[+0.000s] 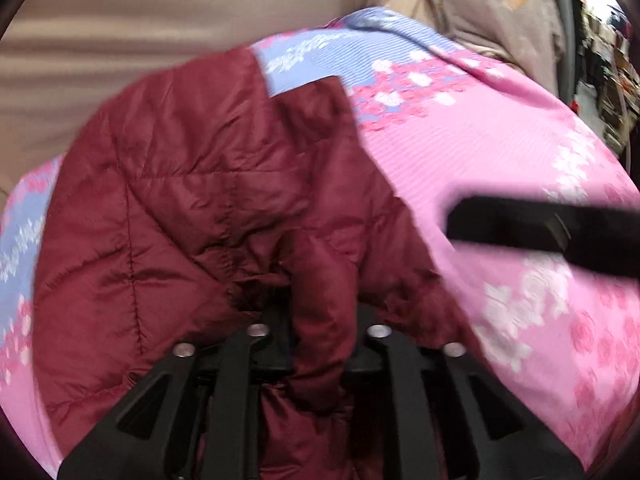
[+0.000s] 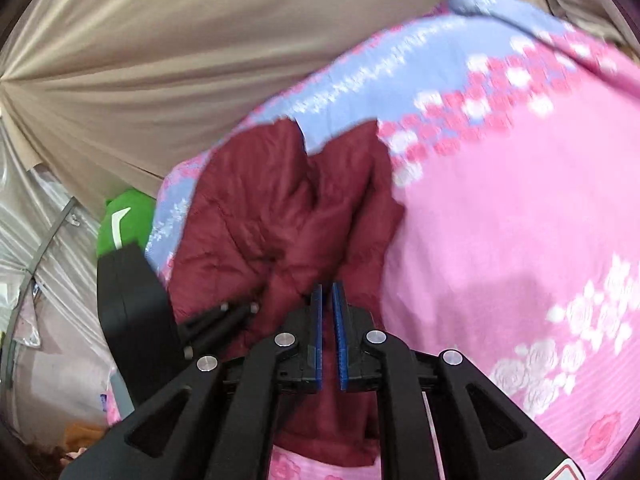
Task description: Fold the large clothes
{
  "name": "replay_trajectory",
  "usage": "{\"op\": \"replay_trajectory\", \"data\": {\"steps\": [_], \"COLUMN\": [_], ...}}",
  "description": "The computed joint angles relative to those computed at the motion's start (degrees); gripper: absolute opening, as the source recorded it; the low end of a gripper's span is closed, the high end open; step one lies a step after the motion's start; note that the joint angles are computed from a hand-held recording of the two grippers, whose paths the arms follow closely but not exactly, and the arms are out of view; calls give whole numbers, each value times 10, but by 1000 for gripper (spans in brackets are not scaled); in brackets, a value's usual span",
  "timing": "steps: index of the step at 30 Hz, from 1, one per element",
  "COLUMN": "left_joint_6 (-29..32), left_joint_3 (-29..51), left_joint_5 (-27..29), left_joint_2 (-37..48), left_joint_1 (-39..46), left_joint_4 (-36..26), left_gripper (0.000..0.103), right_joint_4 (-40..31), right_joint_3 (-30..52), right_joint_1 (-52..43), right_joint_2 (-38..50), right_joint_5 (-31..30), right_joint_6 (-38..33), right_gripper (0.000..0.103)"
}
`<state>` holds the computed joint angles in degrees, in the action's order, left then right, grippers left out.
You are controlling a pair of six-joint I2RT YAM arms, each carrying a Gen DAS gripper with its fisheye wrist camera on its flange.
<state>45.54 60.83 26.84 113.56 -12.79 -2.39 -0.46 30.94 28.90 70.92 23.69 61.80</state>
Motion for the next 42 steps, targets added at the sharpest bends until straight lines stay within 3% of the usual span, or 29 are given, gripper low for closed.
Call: {"op": "replay_trajectory", "data": {"steps": [1, 2, 3, 4, 6, 8, 9, 10, 11, 14, 15, 17, 18, 19, 20, 22, 26, 28, 31, 32, 34, 35, 38, 40, 42], "left_joint_6": [18, 55, 98, 125, 179, 229, 217, 184, 131, 9, -9, -9, -9, -5, -2, 1, 24, 26, 14, 7, -3, -6, -10, -14, -15], "left_joint_3": [7, 32, 60, 74, 119, 199, 216, 222, 214, 170, 166, 191, 195, 196, 191, 175, 142, 119, 60, 44, 32, 29, 14, 3, 2], "left_joint_5": [28, 89, 147, 179, 243, 298, 310, 313, 296, 194, 164, 140, 132, 126, 124, 125, 132, 118, 85, 71, 52, 46, 35, 29, 26], "left_joint_2": [-18, -37, -48, -55, -66, -35, -27, -23, -22, -9, 2, 42, 52, 59, 60, 53, 39, 39, 26, 22, 21, 19, 11, 6, 5], "left_joint_1": [15, 47, 83, 105, 172, 239, 257, 271, 280, 268, 259, 250, 247, 245, 244, 244, 234, 220, 193, 185, 173, 169, 164, 161, 159], "left_joint_4": [-52, -150, -241, -291, -397, -509, -514, -490, -428, -257, -236, -257, -262, -264, -261, -250, -249, -223, -136, -110, -87, -80, -58, -47, -44], "left_gripper": [44, 51, 59, 62, 64, 66, 66, 66, 66, 66, 64, 62, 60, 57, 57, 57, 57, 57, 57, 57, 57, 57, 57, 57, 58], "right_joint_4": [-27, -84, -88, -90, -107, -87, -68, -49, -28, -1, 15, 43, 52, 53, 46, 113, 138, 179, 367, 383, 293, 169, -101, -144, -128], "right_joint_3": [19, 25, 19, 30, 63, 62, 62, 72, 82, 120, 121, 131, 133, 136, 136, 71, -38, -83, -142, -145, -122, -85, 38, 91, 149], "right_joint_1": [2, -4, 1, 4, 23, 19, 18, 18, 17, 15, 9, -6, -10, -10, -9, -11, 17, 0, -42, -46, -38, -11, 75, 92, 75], "right_joint_2": [-18, -64, -82, -80, -81, -83, -72, -45, -12, 95, 123, 177, 194, 205, 205, 156, 52, 73, 197, 211, 173, 124, 60, 44, 59], "right_joint_5": [2, 16, 25, 33, 49, 29, 17, 3, -14, -49, -67, -108, -120, -117, -108, -106, -27, -45, -121, -128, -109, -57, 121, 163, 158], "right_joint_6": [-25, -31, -44, -56, -85, -114, -120, -124, -128, -104, -96, -75, -70, -67, -63, -53, -16, 23, 67, 79, 74, 78, 86, 42, -59], "right_gripper": [17, 22, 34, 43, 52, 63, 68, 71, 72, 74, 74, 74, 63, 22, 9, 5, 3, 2, 0, 0, 1, 4, 14, 14, 14]}}
